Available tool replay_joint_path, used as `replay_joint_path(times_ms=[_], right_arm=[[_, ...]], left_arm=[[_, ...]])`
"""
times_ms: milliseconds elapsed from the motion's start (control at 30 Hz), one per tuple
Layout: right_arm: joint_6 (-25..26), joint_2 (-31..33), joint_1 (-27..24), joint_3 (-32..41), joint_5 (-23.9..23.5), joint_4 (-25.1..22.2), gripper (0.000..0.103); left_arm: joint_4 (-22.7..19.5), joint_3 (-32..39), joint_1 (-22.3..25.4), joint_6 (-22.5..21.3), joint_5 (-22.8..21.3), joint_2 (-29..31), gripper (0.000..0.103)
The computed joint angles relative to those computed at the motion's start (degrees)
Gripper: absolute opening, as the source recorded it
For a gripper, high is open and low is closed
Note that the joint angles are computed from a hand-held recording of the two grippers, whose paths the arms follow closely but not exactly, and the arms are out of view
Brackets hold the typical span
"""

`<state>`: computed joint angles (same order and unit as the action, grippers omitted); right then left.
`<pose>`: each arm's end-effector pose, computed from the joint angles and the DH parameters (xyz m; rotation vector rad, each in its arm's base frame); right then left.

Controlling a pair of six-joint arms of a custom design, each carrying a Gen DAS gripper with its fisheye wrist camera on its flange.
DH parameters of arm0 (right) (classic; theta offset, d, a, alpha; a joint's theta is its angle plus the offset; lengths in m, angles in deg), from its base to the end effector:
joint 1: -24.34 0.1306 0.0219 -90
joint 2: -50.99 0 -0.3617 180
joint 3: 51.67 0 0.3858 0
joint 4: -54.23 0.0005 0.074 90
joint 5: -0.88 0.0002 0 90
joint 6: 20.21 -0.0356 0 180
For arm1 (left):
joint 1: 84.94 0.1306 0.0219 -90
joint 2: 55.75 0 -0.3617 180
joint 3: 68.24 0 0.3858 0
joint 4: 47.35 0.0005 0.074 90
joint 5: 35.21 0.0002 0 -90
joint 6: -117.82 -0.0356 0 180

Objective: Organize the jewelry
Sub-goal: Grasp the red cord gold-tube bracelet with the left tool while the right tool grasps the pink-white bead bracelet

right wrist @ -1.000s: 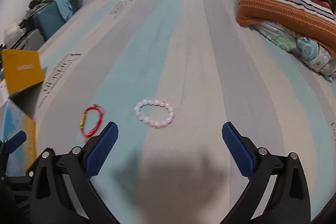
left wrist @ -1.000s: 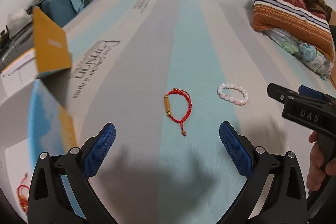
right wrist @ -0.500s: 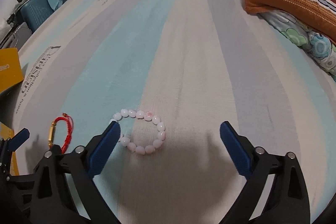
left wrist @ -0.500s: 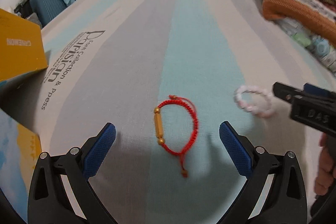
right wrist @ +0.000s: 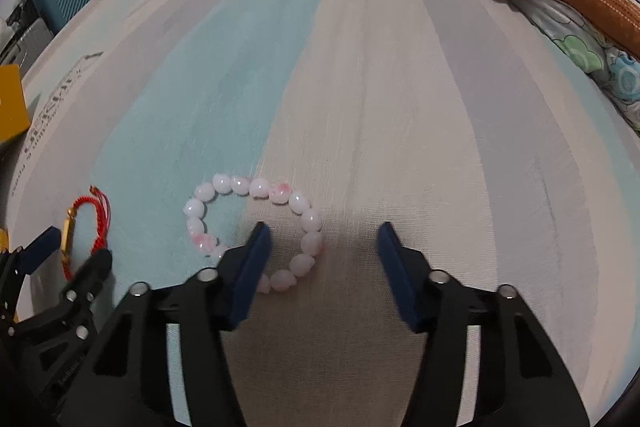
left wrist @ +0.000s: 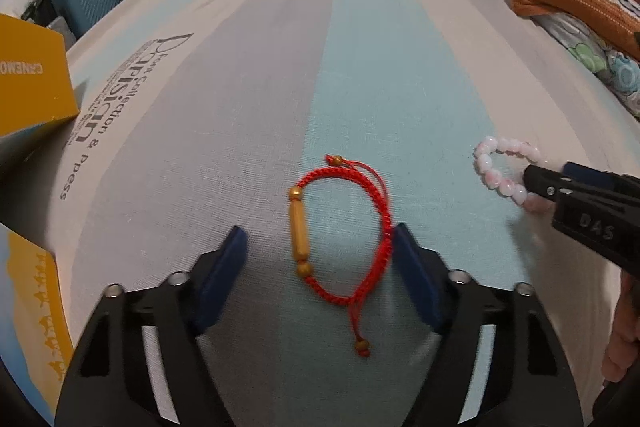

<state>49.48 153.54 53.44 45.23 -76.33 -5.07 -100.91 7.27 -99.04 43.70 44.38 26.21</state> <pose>0.4674 0.2506 0.3471 -0.1375 2.6506 -0.0238 0.3981 -0.0939 0.3509 -0.1034 2.5890 0.0485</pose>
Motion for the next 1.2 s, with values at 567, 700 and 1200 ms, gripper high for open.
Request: replay_joint_path(times_ms=[567,700,1200], right_arm=[[0.50,-0.67,1.09,-0.57,1.15,0.47,0.009],[0.38,-1.60,1.40,-0.81,0.48,0.86,0.009],[0.42,-8.18,4.59,-2.90,2.04,2.21,0.009]], left_arm=[[-0.38,-0.43,-0.15,-1.60,1.40,-1.97,0.008],[-1.34,0.19,-0.66,-1.24,1.55,-3.48,0.008],[-5.95,1.47,-1.78,0.47,-0.02,-7.89,0.008]])
